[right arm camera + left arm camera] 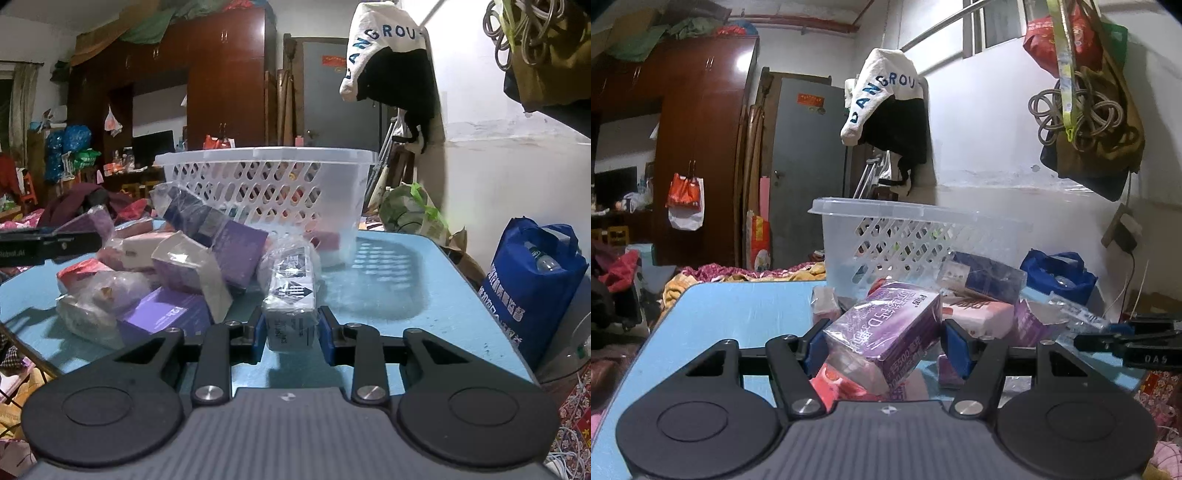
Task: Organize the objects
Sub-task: 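Grasp the purple box with the left tool while the right tool grasps the white box, then drop the purple box and white box into the basket with both tools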
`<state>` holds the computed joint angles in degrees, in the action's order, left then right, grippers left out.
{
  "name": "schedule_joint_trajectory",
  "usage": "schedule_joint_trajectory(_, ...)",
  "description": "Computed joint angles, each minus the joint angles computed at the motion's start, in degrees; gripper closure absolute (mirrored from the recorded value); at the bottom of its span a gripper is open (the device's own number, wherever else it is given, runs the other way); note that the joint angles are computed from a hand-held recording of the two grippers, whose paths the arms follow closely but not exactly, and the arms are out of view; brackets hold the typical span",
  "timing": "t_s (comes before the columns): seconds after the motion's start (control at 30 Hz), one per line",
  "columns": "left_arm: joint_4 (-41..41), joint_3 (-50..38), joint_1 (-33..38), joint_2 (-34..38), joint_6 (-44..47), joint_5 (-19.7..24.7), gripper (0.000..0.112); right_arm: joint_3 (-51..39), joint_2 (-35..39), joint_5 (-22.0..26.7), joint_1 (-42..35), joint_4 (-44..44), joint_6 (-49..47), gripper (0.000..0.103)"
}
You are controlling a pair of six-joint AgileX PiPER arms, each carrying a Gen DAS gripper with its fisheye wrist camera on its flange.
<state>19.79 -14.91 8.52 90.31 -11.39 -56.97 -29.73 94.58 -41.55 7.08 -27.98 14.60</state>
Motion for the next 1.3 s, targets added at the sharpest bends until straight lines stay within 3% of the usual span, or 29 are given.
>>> schedule_joint_trajectory(0.1,1.7,0.3,1.3,-1.2,-1.8,-0.5,0.045,-0.1,-1.5,-0.2,-1.4,-2.5,3.0,0.07)
schedule_joint_trajectory(0.2,2.6,-2.4,0.5,-6.3,-3.2,5.1,0.045,-2.4,-4.3,0.3,-3.4,-8.9,10.1,0.07)
schedule_joint_trajectory(0.3,4.8,-12.2,-2.5,-10.7,-7.7,17.3,0.045,-8.4,-6.0,3.3,-1.6,-9.6,12.9,0.07)
schedule_joint_trajectory(0.43,5.4,-33.5,-8.2,-5.5,-12.5,36.2,0.045,-24.2,-2.5,11.9,2.2,-14.3,19.8,0.07)
schedule_joint_trajectory(0.53,19.1,-49.3,-10.3,2.9,-28.1,49.4,0.045,-38.2,4.1,20.7,4.7,-26.1,32.7,0.07)
schedule_joint_trajectory(0.6,28.6,-54.9,-10.9,7.6,-39.6,52.8,0.045,-43.7,7.8,24.6,5.9,-33.0,38.8,0.07)
schedule_joint_trajectory(0.67,38.0,-56.4,-9.8,10.3,-50.1,50.5,0.04,-46.6,10.3,25.6,6.4,-38.4,44.0,0.068)
schedule_joint_trajectory(0.7,40.3,-57.0,-9.5,11.4,-52.6,49.5,0.024,-46.4,10.6,25.2,6.3,-37.6,43.2,0.064)
schedule_joint_trajectory(0.73,40.2,-57.1,-9.4,11.9,-52.8,49.6,0.016,-46.3,10.8,25.2,6.4,-34.6,40.4,0.043)
schedule_joint_trajectory(0.77,37.8,-56.8,-9.3,12.0,-50.8,50.1,0.012,-45.6,10.7,25.2,6.5,-32.2,38.6,0.029)
schedule_joint_trajectory(0.8,33.3,-55.5,-9.2,11.1,-46.4,49.8,0.012,-43.8,9.9,24.4,6.4,-27.5,34.4,0.011)
schedule_joint_trajectory(0.87,22.9,-49.0,-7.9,7.0,-34.9,46.4,0.012,-36.1,5.9,18.1,4.9,-18.4,25.0,0.008)
schedule_joint_trajectory(0.9,18.3,-45.0,-7.0,4.6,-29.2,43.7,0.012,-32.3,4.0,15.4,3.9,-17.2,23.7,0.001)
schedule_joint_trajectory(1.0,5.7,-30.0,-5.7,-3.1,-12.0,38.2,0.012,-19.1,-1.5,6.7,0.0,-19.6,23.6,0.0)
schedule_joint_trajectory(1.07,-2.3,-19.1,-4.9,-6.5,-2.8,32.0,0.012,-8.6,-3.6,1.4,-1.2,-14.0,17.1,0.0)
schedule_joint_trajectory(1.13,-2.3,-11.0,-3.2,-7.5,-2.8,26.0,0.012,-1.5,-3.9,-1.4,-1.3,-10.8,12.6,0.0)
schedule_joint_trajectory(1.2,2.9,-5.5,0.1,-6.7,-7.2,19.7,0.012,3.4,-2.0,-6.3,-0.4,-8.0,8.4,0.0)
schedule_joint_trajectory(1.3,-0.5,-2.8,-0.2,-5.2,-2.0,16.4,0.012,4.2,-0.7,-6.0,4.1,-2.7,1.7,0.0)
